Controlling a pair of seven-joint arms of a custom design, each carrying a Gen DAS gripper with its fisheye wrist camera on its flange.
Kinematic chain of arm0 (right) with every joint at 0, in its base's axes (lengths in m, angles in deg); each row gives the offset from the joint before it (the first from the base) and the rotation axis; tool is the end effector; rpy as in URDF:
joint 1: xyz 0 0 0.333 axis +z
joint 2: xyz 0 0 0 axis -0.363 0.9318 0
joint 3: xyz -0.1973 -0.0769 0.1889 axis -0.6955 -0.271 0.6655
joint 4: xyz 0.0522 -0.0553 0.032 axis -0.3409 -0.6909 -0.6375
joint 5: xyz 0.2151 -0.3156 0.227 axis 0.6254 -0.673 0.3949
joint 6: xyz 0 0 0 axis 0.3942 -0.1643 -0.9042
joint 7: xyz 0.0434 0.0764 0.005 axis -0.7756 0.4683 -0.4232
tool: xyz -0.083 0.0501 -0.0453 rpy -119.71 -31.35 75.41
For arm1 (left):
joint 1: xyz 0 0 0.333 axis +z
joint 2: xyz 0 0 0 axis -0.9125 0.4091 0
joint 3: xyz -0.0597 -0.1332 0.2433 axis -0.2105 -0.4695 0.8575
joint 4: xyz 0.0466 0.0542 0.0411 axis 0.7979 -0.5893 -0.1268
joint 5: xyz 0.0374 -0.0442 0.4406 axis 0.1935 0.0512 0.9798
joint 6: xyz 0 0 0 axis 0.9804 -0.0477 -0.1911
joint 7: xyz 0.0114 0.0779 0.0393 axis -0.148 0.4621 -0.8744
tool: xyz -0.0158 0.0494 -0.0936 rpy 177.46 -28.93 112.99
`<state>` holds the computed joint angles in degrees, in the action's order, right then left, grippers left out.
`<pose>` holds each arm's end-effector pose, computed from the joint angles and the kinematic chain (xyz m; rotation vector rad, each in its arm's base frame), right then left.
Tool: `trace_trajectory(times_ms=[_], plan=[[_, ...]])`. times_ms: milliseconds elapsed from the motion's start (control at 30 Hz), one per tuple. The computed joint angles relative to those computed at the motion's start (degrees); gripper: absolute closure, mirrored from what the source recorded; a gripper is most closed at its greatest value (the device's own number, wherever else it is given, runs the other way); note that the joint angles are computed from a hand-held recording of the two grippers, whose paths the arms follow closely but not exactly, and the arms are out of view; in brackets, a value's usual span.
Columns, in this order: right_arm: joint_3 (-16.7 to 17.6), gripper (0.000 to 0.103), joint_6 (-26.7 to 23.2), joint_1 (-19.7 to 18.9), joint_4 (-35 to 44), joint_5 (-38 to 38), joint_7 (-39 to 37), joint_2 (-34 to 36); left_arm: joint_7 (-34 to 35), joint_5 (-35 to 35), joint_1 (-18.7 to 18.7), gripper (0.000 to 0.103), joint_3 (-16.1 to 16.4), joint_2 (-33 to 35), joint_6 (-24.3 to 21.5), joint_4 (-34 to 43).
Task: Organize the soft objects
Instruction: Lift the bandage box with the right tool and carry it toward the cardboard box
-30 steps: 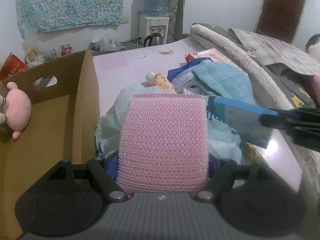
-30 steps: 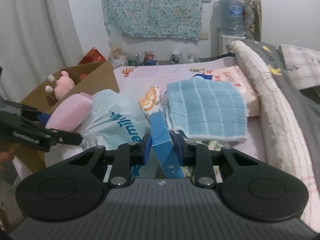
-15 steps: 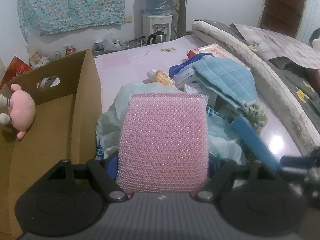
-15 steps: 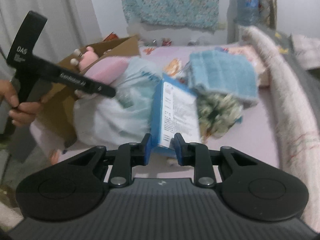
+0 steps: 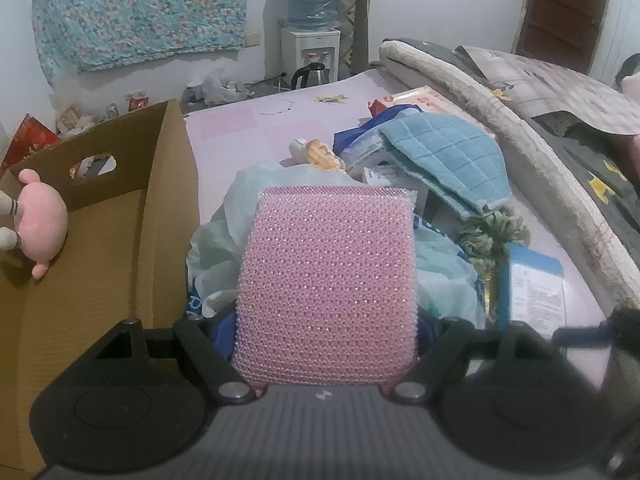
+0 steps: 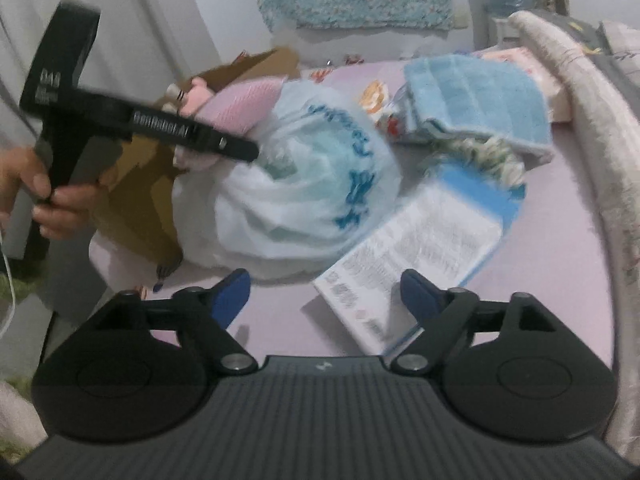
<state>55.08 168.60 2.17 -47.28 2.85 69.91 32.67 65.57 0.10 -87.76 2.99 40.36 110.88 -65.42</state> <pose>0.5207 0.1587 0.4175 -1.9145 1.2423 -0.1145 0.5773 -0.3724 0.4448 -1.8250 1.8813 -0.6128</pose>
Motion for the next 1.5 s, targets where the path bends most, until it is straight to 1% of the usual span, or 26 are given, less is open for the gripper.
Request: trace_trajectory(times_ms=[100,167,233,300,367,467,533,633,733,833,900,933,967,1000,1033,1067,1133,1200,1267,1300,1367,1433,1500], plan=[[0.34,0.017,1.4,-1.23,0.64,-1.77,4.64,0.97,-0.1,0.02,0.04,0.022,-0.01,-0.27,0.57,-0.46],[0.88,0.016,2.66,-2.08,0.49,-3.97,9.52,1.75,-0.07,-0.16,0.13,0.022,-0.06,-0.42,1.06,-0.74],[0.98,0.016,2.81,-2.72,0.06,-5.6,14.5,1.96,0.5,-0.68,0.33,0.022,-0.09,-0.55,1.44,-0.91],[0.64,0.016,3.11,-2.84,-0.75,-5.24,18.01,1.56,0.8,-0.74,0.41,0.021,-0.1,-0.72,1.76,-1.13],[0.95,0.016,3.56,-3.55,-1.59,-6.89,24.76,1.25,0.83,-0.75,0.51,0.021,-0.09,-0.9,2.28,-1.44],[0.52,0.015,3.85,-3.11,-1.59,-6.27,30.0,2.05,0.75,-1.02,0.71,0.021,-0.11,-1.11,3.24,-1.99],[1.05,0.015,5.61,-2.89,-1.39,-6.76,32.3,2.85,0.8,-1.21,0.81,0.021,-0.12,-1.15,3.58,-2.2],[2.98,0.015,7.72,-3.81,-0.76,-14.64,39.64,3.97,1.11,-1.66,1.03,0.021,-0.12,-1.4,4.15,-2.66],[3.6,0.017,7.98,-4.17,0.15,-21.28,45.41,4.91,1.37,-2.03,1.25,0.021,-0.12,-1.69,4.71,-3.13],[5.06,0.017,8.5,-5.22,0.59,-31.1,51.86,5.31,1.16,-2.25,1.46,0.021,-0.13,-2.05,5.08,-3.67],[5.45,0.022,8.63,-5.43,0.89,-36.55,54.48,5.55,1.0,-2.45,1.6,0.021,-0.16,-2.18,5.27,-3.9],[5.37,0.031,8.42,-5.26,1.08,-38.15,55.19,5.69,0.94,-2.51,1.66,0.021,-0.18,-2.32,5.45,-4.13],[5.11,0.045,8.19,-5.04,1.09,-38.8,55.86,5.63,0.89,-2.57,1.7,0.021,-0.22,-2.27,5.47,-4.1],[4.66,0.051,7.95,-4.83,0.98,-38.73,56.39,5.43,0.78,-2.56,1.72,0.021,-0.24,-2.26,5.51,-4.12],[3.87,0.061,7.96,-4.3,0.44,-37.09,56.26,4.83,0.73,-2.52,1.72,0.021,-0.26,-2.25,5.52,-4.11],[2.64,0.067,8.04,-3.5,-0.16,-34.35,54.87,4.11,0.73,-2.43,1.73,0.021,-0.26,-2.27,5.55,-4.14],[0.08,0.073,9.31,-1.66,-2.39,-27.46,51.96,1.72,0.6,-2.18,1.69,0.021,-0.27,-2.21,5.52,-4.15],[-4.18,0.075,10.37,1.79,-4.39,-17.01,45.89,-0.69,0.62,-2.09,1.66,0.021,-0.28,-2.06,5.44,-4.04],[-6.73,0.076,9.61,2.6,-6.0,-10.12,43.75,-2.58,0.57,-2.04,1.63,0.021,-0.25,-1.93,5.4,-3.92],[-6.95,0.075,9.4,2.11,-6.56,-8.66,43.82,-3.03,0.5,-1.99,1.6,0.021,-0.23,-1.89,5.38,-3.86],[-4.73,0.07,10.31,-1.06,-8.11,-12.33,47.71,-3.85,0.44,-1.92,1.55,0.021,-0.21,-1.86,5.34,-3.83],[-2.89,0.068,11.2,-3.33,-9.28,-17.47,51.4,-4.61,0.36,-1.71,1.49,0.021,-0.17,-1.72,5.15,-3.64],[0.3,0.056,11.97,-6.48,-10.25,-26.0,56.71,-5.29,0.26,-1.53,1.42,0.021,-0.14,-1.65,5.02,-3.57]])
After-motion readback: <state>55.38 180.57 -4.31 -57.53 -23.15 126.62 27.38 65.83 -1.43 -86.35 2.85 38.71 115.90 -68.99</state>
